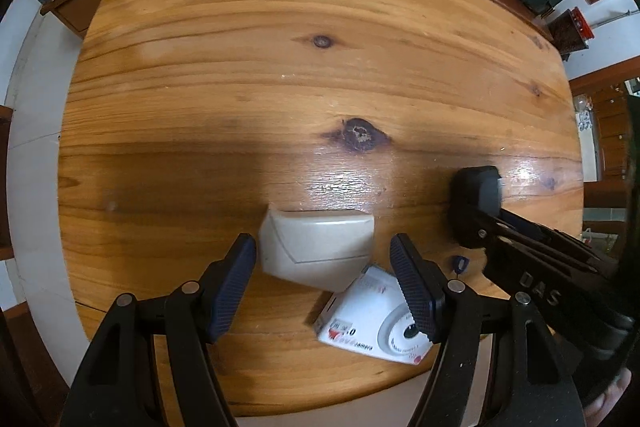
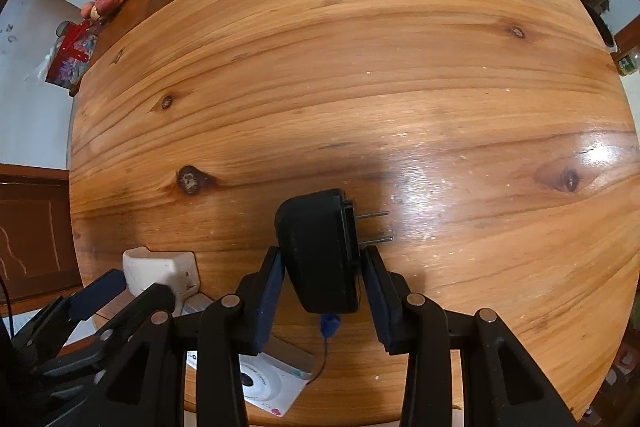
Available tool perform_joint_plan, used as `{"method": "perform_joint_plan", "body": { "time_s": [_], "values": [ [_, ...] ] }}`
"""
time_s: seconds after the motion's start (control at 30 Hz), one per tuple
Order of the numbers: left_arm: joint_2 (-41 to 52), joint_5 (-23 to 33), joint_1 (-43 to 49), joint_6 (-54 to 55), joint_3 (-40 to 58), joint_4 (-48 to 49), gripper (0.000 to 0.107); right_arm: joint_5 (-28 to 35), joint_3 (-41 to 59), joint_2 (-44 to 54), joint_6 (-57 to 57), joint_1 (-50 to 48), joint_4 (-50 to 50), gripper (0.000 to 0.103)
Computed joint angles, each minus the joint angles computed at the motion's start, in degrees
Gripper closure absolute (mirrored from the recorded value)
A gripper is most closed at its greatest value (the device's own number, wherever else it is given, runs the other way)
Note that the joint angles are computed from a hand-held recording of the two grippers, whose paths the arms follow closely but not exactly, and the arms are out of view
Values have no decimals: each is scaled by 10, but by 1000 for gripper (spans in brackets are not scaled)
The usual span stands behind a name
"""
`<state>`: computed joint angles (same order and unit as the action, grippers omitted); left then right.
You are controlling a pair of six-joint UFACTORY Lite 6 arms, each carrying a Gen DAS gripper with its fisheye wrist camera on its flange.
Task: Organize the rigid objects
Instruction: 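Grasp the beige soap bar with the left tool while the right tool grasps the black charger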
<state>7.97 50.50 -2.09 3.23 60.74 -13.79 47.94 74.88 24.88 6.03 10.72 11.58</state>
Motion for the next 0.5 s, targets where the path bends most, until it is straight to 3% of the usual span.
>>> {"method": "perform_joint_plan", "body": {
  "time_s": [0.5],
  "values": [
    [-10, -69, -19, -42, -49, 28, 41, -2, -13, -10, -10, 4, 5, 63]
  ]
}}
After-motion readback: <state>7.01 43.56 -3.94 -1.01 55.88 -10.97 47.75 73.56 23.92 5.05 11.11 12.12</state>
